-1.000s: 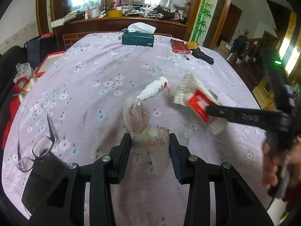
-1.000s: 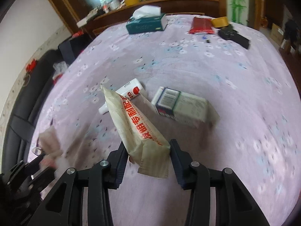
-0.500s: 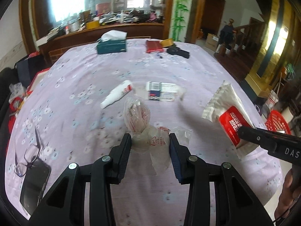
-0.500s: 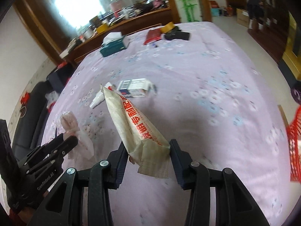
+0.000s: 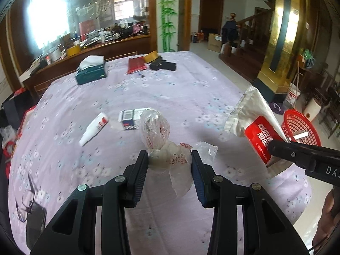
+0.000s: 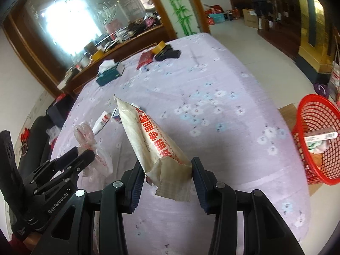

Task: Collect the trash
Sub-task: 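Carry the plastic bag and paper bag over the red wastebasket with both tools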

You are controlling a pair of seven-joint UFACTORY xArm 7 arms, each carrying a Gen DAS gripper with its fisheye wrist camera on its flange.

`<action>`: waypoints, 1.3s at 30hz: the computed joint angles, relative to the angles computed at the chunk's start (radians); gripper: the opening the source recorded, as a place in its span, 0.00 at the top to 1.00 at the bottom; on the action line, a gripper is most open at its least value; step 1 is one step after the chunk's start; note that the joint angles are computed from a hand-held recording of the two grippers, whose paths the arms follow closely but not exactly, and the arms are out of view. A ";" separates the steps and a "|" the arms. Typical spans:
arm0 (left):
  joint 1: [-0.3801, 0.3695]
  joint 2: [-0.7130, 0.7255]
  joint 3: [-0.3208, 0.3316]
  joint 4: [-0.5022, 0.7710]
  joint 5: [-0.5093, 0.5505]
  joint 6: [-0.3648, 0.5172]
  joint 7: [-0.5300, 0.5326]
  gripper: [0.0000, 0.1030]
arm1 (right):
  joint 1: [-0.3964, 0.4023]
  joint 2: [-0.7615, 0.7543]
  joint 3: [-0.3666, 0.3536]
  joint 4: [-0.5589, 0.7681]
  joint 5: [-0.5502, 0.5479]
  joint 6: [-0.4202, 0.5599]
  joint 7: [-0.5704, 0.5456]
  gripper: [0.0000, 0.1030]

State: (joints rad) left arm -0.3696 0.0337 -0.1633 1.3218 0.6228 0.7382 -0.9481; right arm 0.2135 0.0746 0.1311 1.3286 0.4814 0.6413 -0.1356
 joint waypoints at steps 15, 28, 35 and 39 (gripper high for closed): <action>-0.079 0.127 0.025 0.159 0.002 0.014 0.070 0.62 | -0.042 -0.057 -0.040 -0.046 0.016 -0.017 0.018 0.54; -0.125 0.172 0.042 0.224 0.001 0.043 0.096 0.62 | -0.062 -0.081 -0.057 -0.070 0.074 -0.008 -0.022 0.54; -0.150 0.203 0.049 0.268 0.003 0.058 0.113 0.62 | -0.070 -0.099 -0.069 -0.086 0.097 -0.017 -0.041 0.54; -0.165 0.225 0.053 0.302 0.001 0.067 0.126 0.62 | -0.076 -0.109 -0.076 -0.093 0.107 -0.017 -0.050 0.54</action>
State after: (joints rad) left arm -0.5350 0.2592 -0.1100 1.6236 0.6242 0.8054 -0.8221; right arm 0.1378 -0.0339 0.0550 1.2352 0.5883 0.6247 -0.1852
